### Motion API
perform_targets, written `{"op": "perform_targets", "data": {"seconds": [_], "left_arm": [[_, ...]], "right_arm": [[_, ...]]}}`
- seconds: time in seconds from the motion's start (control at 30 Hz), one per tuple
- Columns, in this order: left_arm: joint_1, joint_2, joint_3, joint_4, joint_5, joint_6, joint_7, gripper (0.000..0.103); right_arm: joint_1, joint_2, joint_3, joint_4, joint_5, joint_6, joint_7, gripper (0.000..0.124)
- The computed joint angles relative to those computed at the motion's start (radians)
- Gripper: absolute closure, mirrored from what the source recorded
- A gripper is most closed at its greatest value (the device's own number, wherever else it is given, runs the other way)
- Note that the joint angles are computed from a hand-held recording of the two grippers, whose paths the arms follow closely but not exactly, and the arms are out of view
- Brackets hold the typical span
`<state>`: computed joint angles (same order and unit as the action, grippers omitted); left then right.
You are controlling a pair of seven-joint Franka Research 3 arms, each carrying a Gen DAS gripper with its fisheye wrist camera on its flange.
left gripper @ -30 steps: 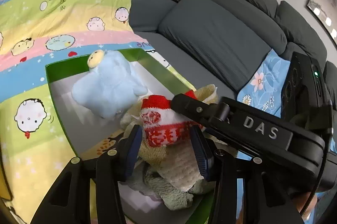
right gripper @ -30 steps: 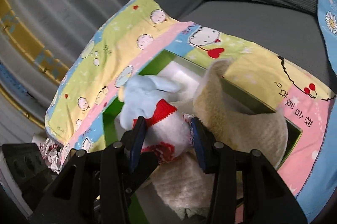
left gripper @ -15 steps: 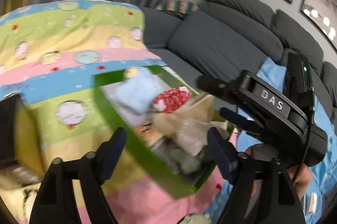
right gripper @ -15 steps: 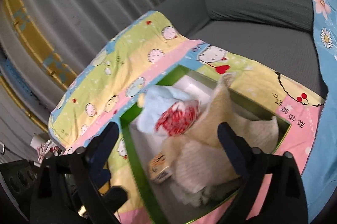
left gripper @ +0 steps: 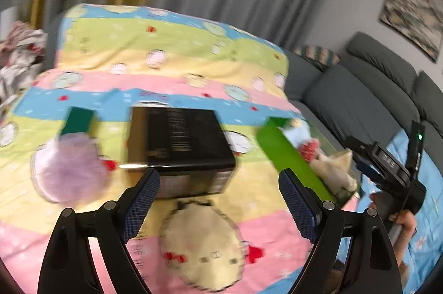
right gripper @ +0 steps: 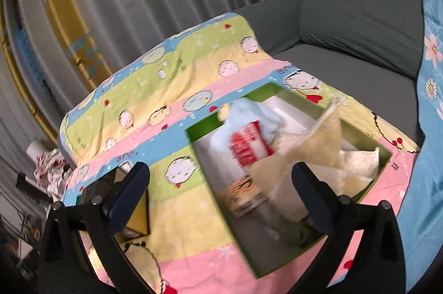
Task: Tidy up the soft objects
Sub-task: 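Move the right gripper back to the purple mesh bath puff, then grasp the purple bath puff with the right gripper and lift it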
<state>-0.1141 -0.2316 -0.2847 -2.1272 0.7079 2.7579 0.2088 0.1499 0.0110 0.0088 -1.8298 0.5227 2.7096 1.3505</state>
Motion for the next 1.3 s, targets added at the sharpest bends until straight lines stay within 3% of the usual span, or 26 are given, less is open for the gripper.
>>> {"op": "perform_targets", "data": {"seconds": [0.23,0.37,0.5,0.6,0.7,0.73,0.83,0.93,1.07,1.23,1.3], "left_arm": [[0.077,-0.208,0.014,-0.234,-0.017,0.057,-0.094,0.015],[0.128,-0.286,0.018,-0.343,-0.051,0.108,-0.132,0.015],[0.163,-0.320,0.041,-0.445,-0.122,0.224,-0.153,0.011],[0.239,-0.351,0.010,-0.513,-0.156,0.342,-0.206,0.011],[0.265,-0.348,0.017,-0.554,-0.222,0.435,-0.224,0.011],[0.245,-0.338,0.040,-0.560,-0.248,0.434,-0.219,0.011],[0.158,-0.323,0.117,-0.555,-0.305,0.357,-0.153,0.011],[0.190,-0.324,0.091,-0.557,-0.344,0.315,-0.139,0.011],[0.242,-0.314,0.052,-0.562,-0.372,0.303,-0.140,0.011],[0.225,-0.266,0.070,-0.544,-0.390,0.299,-0.093,0.011],[0.229,-0.255,0.068,-0.539,-0.393,0.293,-0.086,0.011]], "right_arm": [[0.064,-0.042,0.040,-0.042,-0.016,0.006,-0.084,0.022],[0.110,-0.040,0.069,-0.051,-0.093,-0.003,-0.076,0.022],[0.156,-0.020,0.095,-0.036,-0.170,-0.004,-0.066,0.022],[0.188,-0.001,0.110,-0.013,-0.180,-0.023,-0.084,0.022],[0.213,0.031,0.122,0.042,-0.129,-0.091,-0.112,0.023],[0.218,0.044,0.126,0.065,-0.103,-0.124,-0.122,0.023],[0.233,0.088,0.139,0.141,-0.033,-0.229,-0.138,0.025],[0.246,0.156,0.154,0.252,0.009,-0.376,-0.132,0.029],[0.283,0.269,0.166,0.414,-0.028,-0.525,-0.075,0.036],[0.351,0.473,0.149,0.695,-0.164,-0.715,0.081,0.046],[0.380,0.531,0.138,0.780,-0.221,-0.754,0.106,0.046]]}}
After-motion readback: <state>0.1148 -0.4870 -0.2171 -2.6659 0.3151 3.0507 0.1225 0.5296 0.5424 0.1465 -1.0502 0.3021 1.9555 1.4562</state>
